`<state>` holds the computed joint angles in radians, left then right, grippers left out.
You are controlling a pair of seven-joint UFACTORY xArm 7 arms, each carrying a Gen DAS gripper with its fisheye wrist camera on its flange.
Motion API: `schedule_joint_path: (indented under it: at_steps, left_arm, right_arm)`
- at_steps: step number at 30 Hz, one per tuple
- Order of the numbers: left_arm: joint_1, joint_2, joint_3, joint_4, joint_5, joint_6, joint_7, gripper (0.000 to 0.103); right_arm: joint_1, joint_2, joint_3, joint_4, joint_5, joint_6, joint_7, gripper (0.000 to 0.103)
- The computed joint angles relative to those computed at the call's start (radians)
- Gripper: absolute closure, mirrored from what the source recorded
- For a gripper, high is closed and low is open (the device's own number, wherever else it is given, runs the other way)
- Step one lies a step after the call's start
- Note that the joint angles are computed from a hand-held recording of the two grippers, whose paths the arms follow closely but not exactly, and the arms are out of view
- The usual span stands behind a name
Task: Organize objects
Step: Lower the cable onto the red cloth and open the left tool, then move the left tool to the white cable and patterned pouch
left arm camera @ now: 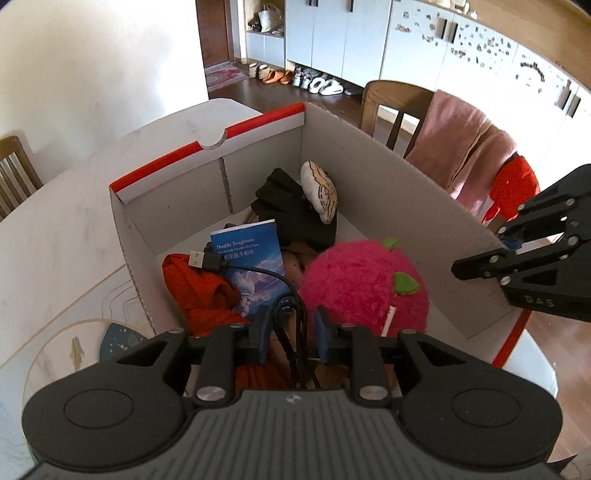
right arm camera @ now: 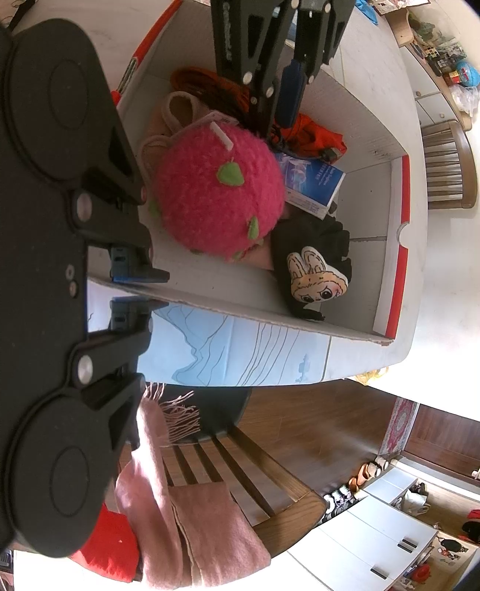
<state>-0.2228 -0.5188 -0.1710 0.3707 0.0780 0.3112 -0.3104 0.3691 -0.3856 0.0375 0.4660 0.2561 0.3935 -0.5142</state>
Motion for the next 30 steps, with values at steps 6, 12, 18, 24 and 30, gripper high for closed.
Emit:
schedule_joint_path:
  at_steps: [6, 12, 18, 24, 30]
  left_arm:
    - [-0.021, -0.074, 0.014, -0.030, -0.029, -0.002, -0.004, 0.077]
    - [-0.013, -0.148, 0.000, -0.059, -0.031, -0.006, -0.027, 0.037]
    - [-0.035, -0.198, 0.028, -0.074, -0.058, 0.003, -0.027, 0.036]
    - [-0.049, -0.279, 0.037, -0.097, -0.077, 0.019, -0.025, 0.027]
    - [-0.052, -0.442, 0.051, -0.146, -0.094, 0.086, -0.030, 0.018]
  right_arm:
    - [0.000, 0.002, 0.002, 0.001, -0.002, -0.001, 0.003, 0.097]
    - [-0.001, 0.003, 0.002, 0.001, -0.003, -0.001, 0.004, 0.097]
    - [-0.001, 0.002, 0.003, 0.001, -0.006, -0.002, 0.007, 0.097]
    - [-0.005, 0.002, 0.005, 0.001, -0.013, -0.001, 0.012, 0.097]
    - [-0.007, 0.004, 0.007, 0.002, -0.020, -0.002, 0.018, 0.097]
